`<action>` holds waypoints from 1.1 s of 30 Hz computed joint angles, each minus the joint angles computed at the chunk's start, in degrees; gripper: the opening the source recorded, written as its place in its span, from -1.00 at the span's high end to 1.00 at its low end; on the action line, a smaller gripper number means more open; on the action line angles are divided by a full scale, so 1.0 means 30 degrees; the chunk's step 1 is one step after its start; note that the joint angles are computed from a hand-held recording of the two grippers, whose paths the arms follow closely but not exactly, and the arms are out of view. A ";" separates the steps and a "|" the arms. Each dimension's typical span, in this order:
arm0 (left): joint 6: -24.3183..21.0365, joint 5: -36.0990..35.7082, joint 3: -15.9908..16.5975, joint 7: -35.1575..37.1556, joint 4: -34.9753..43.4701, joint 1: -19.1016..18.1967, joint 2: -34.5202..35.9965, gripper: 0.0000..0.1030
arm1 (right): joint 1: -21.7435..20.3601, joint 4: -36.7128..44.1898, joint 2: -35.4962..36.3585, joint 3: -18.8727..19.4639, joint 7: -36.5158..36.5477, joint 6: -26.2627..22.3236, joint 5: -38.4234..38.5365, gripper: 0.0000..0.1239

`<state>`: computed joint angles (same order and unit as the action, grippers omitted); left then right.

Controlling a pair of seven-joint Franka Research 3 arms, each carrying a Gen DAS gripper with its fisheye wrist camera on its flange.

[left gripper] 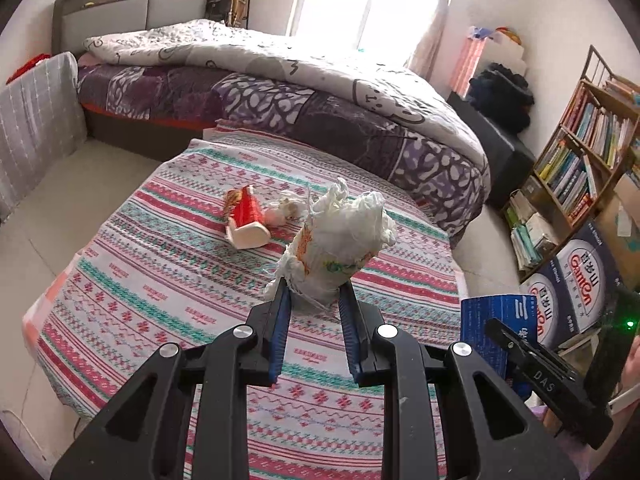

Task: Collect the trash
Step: 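Carry the tissue and blue box over the white bin and release both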

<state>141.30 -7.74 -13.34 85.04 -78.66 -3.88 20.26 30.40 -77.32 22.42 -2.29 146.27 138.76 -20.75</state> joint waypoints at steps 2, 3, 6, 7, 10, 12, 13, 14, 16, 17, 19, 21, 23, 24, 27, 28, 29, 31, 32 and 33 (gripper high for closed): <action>0.0113 -0.0002 -0.0076 0.0000 0.0005 -0.0099 0.0032 0.53 | 0.0005 -0.0715 -0.0598 -0.0141 0.0309 0.0181 -0.0290 0.57; 0.0110 0.0047 -0.0111 0.0018 0.0049 -0.0176 0.0069 0.53 | -0.0035 -0.1044 -0.0874 -0.0161 0.0470 0.0227 -0.0415 0.57; 0.0094 0.0173 -0.0213 0.0087 0.0147 -0.0403 0.0160 0.53 | -0.0227 -0.1954 -0.1642 -0.0141 0.1010 0.0281 -0.0890 0.57; 0.0092 0.0226 -0.0247 0.0114 0.0176 -0.0491 0.0186 0.53 | -0.0325 -0.2196 -0.1859 -0.0097 0.1153 0.0283 -0.1020 0.57; 0.0101 0.0279 -0.0364 0.0193 0.0217 -0.0723 0.0236 0.53 | -0.0660 -0.3030 -0.2591 0.0070 0.1679 0.0345 -0.1419 0.57; 0.0113 0.0326 -0.0443 0.0290 0.0246 -0.0883 0.0271 0.53 | -0.0859 -0.3615 -0.3122 0.0157 0.2175 0.0337 -0.1821 0.57; 0.0116 0.0338 -0.0474 0.0325 0.0262 -0.0952 0.0286 0.53 | -0.0983 -0.3805 -0.3304 0.0256 0.2309 0.0311 -0.1931 0.57; 0.0115 0.0354 -0.0505 0.0351 0.0282 -0.1030 0.0309 0.53 | -0.1098 -0.4066 -0.3548 0.0321 0.2521 0.0239 -0.2083 0.57; 0.0061 0.0362 -0.0595 0.0496 0.0332 -0.1170 0.0362 0.53 | -0.1350 -0.4371 -0.3840 0.0497 0.2785 0.0062 -0.2255 0.57; 0.0026 0.0368 -0.0629 0.0558 0.0367 -0.1241 0.0399 0.53 | -0.1488 -0.4587 -0.4037 0.0574 0.2919 -0.0028 -0.2288 0.57; -0.0025 0.0429 -0.0693 0.0691 0.0398 -0.1415 0.0451 0.53 | -0.1747 -0.4947 -0.4395 0.0744 0.3117 -0.0331 -0.2328 0.57; -0.0029 0.0497 -0.0742 0.0816 0.0397 -0.1576 0.0482 0.53 | -0.1993 -0.5234 -0.4692 0.0916 0.3177 -0.0672 -0.2334 0.57; -0.0068 0.0539 -0.0800 0.0906 0.0436 -0.1740 0.0539 0.53 | -0.2247 -0.5490 -0.4947 0.1078 0.3202 -0.0994 -0.2239 0.57; -0.0116 0.0523 -0.0847 0.0986 0.0464 -0.1801 0.0576 0.53 | -0.2383 -0.5586 -0.5040 0.1146 0.3144 -0.1181 -0.2123 0.56; -0.0307 0.0497 -0.0966 0.1168 0.0630 -0.2023 0.0742 0.53 | -0.2739 -0.5993 -0.5402 0.1321 0.3085 -0.1814 -0.1749 0.56; -0.0362 0.0473 -0.1014 0.1234 0.0668 -0.2097 0.0790 0.53 | -0.2856 -0.6088 -0.5471 0.1369 0.3051 -0.1924 -0.1627 0.56; -0.0414 0.0463 -0.1049 0.1294 0.0720 -0.2171 0.0838 0.53 | -0.2977 -0.6321 -0.5657 0.1394 0.3099 -0.2070 -0.1494 0.55; -0.0513 0.0450 -0.1136 0.1447 0.0860 -0.2338 0.0966 0.53 | -0.3185 -0.6677 -0.5953 0.1488 0.3204 -0.2259 -0.1363 0.53; -0.0550 0.0417 -0.1176 0.1521 0.0913 -0.2398 0.1016 0.53 | -0.3294 -0.6946 -0.6183 0.1514 0.3344 -0.2385 -0.1367 0.51; -0.0586 0.0395 -0.1220 0.1576 0.0965 -0.2483 0.1068 0.53 | -0.3389 -0.7096 -0.6321 0.1576 0.3417 -0.2451 -0.1384 0.50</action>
<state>139.54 -6.55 -17.00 89.77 -75.76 -11.33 23.47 20.23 -98.61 3.46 2.44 156.52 131.41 -24.90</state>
